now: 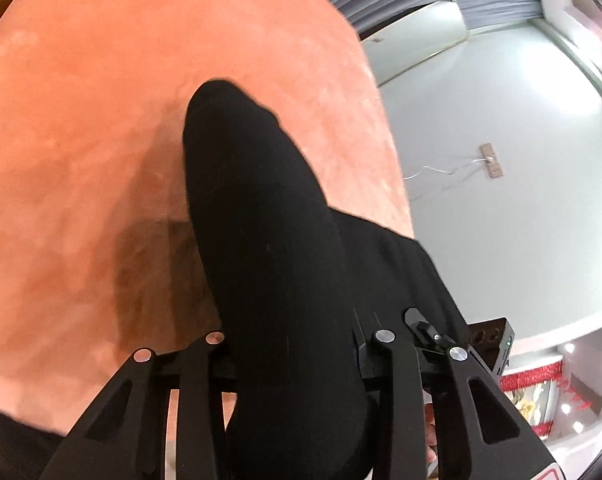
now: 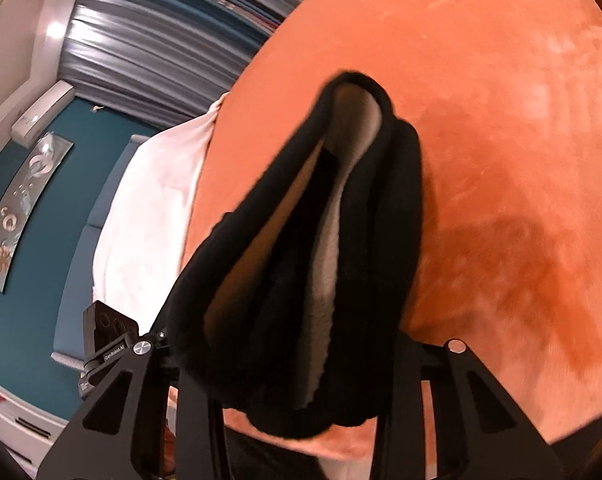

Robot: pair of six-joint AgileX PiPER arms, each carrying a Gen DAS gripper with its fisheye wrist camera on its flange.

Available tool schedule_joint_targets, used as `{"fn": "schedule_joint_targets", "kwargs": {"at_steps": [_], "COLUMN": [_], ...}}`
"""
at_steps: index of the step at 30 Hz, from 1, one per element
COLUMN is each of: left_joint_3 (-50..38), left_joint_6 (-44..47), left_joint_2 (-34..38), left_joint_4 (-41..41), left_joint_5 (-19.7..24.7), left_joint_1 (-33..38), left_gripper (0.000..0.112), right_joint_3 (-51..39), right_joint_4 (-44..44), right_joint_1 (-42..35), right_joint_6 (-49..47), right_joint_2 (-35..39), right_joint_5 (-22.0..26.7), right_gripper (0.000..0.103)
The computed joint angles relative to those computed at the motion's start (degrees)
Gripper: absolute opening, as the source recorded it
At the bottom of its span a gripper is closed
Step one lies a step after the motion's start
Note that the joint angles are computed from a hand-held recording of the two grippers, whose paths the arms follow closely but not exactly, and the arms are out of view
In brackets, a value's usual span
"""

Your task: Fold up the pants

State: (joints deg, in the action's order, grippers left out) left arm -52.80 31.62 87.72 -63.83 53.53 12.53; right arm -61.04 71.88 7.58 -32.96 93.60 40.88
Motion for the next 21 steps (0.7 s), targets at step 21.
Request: {"fn": "schedule_joint_targets", "kwargs": {"at_steps": [21], "left_joint_3": [-24.15], "left_joint_6": [1.83], "left_joint_2": [-8.87], "left_joint_4": [-0.92], "left_joint_5": [3.27], "left_joint_1": [7.99], "left_gripper": [0.031], "right_joint_3": [-29.77], "right_joint_4": [-11.47], "right_joint_1": [7.78], "right_joint_6": [8.34], "right_joint_2": [-2.63], "right_joint_5": [2.65], "right_gripper": [0.033]}}
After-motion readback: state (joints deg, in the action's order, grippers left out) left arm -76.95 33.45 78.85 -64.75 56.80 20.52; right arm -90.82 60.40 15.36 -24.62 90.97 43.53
